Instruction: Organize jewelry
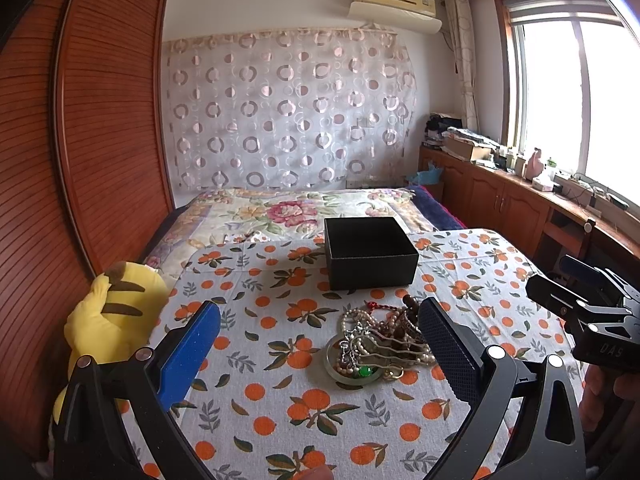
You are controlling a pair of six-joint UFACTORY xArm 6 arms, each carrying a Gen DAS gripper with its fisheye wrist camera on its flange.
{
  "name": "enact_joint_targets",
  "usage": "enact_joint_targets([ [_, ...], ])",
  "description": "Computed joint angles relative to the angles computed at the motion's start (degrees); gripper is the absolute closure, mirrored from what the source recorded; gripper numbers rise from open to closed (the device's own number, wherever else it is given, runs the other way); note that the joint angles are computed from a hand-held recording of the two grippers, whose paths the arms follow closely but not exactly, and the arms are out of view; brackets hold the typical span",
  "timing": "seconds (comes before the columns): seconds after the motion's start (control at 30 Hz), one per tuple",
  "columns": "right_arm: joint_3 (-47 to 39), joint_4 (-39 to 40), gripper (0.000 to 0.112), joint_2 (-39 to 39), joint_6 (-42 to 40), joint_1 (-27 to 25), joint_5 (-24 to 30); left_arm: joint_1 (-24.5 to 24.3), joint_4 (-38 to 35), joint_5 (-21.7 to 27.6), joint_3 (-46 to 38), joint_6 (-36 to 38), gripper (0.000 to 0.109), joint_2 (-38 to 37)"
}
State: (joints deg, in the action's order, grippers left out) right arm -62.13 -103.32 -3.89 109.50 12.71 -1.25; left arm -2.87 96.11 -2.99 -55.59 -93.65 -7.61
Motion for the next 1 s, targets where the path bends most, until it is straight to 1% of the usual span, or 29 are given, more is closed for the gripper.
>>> enact_joint_targets([
  [0.2,-0.3,-1.4,0.011,0.1,1.3,0.0,-0.1,0.0,1.0,0.0,-0.2,-1.0,0.013,0.1],
  [0.23,-0.2,-1.2,0.011,0.0,1.1,-0.2,-0.2,-0.1,-1.5,0.1,0.4,1.4,0.013,-0.4],
  [0.43,-0.3,-1.8,0.011,0.1,1.7,-0.3,-0.5,-0.1,-2.4,-0.1,0.5,2.2,0.013,-0.6],
  [0.5,-0.8,-3.8,0.011,0.6,3.9,0.4,0.2,-0.3,-7.5,0.0,1.7,7.2,0.013,-1.7],
  [0.53,-0.8,-3.8,0.011,0.6,4.0,0.4,0.2,-0.4,-8.8,0.2,1.9,8.4,0.013,-1.8],
  [0.6,-0.8,-3.8,0.011,0.6,3.9,0.4,0.2,-0.2,-7.3,-0.1,1.7,7.0,0.013,-1.8],
  [0.67,-0.8,-4.1,0.011,0.6,4.1,0.2,0.0,-0.3,-8.6,0.0,1.9,8.2,0.013,-1.9],
  [0.7,-0.9,-4.3,0.011,0.7,4.4,0.3,0.2,-0.2,-7.3,-0.1,1.7,6.9,0.013,-1.8],
  [0.8,-1.0,-4.3,0.011,0.8,4.5,0.3,0.1,-0.3,-8.0,0.0,1.9,7.6,0.013,-2.0],
  [0.83,-0.8,-4.4,0.011,0.6,4.5,0.2,0.0,-0.2,-6.6,-0.2,1.7,6.2,0.013,-1.8],
  [0.93,-0.9,-4.8,0.011,0.6,4.9,0.2,0.0,-0.3,-6.8,0.1,1.7,6.4,0.013,-2.0],
  [1.0,-1.1,-5.4,0.011,0.8,5.4,0.5,0.4,-0.2,-5.7,-0.1,1.5,5.3,0.013,-1.8],
])
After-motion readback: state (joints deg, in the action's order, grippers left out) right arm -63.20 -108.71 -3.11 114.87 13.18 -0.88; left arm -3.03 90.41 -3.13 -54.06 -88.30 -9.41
